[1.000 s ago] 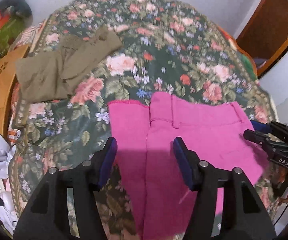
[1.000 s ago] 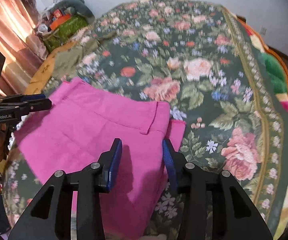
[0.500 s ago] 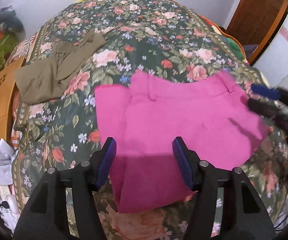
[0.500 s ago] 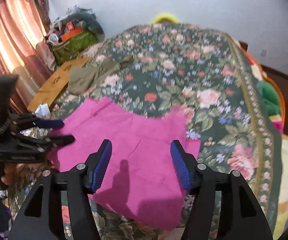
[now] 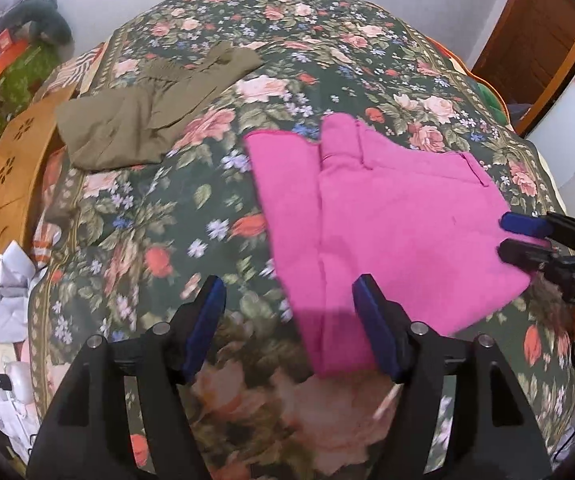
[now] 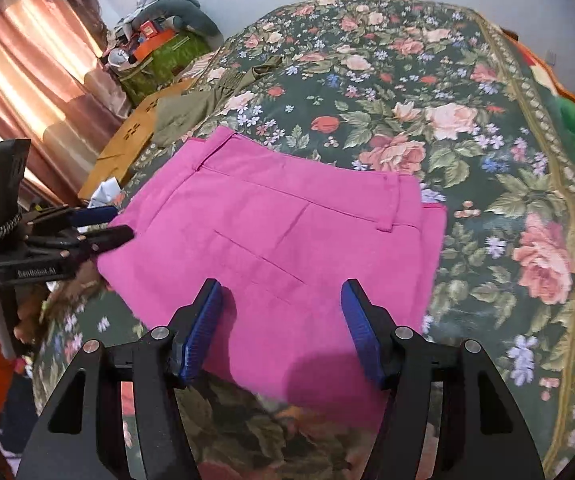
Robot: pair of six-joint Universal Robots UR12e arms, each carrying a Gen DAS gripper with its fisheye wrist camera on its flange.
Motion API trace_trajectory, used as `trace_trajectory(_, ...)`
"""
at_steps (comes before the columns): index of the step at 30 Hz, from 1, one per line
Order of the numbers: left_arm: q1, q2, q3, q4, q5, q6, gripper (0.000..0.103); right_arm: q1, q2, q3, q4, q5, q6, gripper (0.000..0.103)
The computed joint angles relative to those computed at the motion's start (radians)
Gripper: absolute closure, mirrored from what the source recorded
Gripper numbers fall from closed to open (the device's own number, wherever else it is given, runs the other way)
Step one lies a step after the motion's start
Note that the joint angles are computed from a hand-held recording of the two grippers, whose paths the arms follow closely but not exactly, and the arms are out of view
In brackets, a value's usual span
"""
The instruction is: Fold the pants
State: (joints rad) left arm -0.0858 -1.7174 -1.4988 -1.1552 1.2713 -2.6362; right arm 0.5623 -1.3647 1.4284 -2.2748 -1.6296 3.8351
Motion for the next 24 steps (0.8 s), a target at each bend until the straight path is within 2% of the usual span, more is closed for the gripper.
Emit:
trace_trajectory(5, 0.025, 0.011, -0.015, 0.001, -0.008, -0.018, 0.034, 0.005, -0.03, 0.029, 0.027, -0.044, 0.022, 0.045)
trace_trajectory(8, 0.036, 0.017, -0.022, -0.003, -0.022, -0.023, 0.033, 0.001, -0.051, 0.055, 0.022, -0.041, 0.058, 0.045)
trace_trajectory(12, 0.033, 0.027, -0.036, 0.028, 0.003, -0.017, 0.033, 0.0, -0.073, 0.082, 0.009, -0.035, 0.092, 0.045)
trace_trajectory(20, 0.049, 0.017, -0.005, -0.033, -0.027, -0.033, 0.033, 0.007, -0.086, 0.059, 0.097, -0.099, 0.063, 0.045)
trace_trajectory(24, 0.039, 0.006, 0.017, -0.009, -0.021, -0.032, 0.033, 0.003, -0.089, 0.057, 0.096, -0.125, 0.08, 0.045)
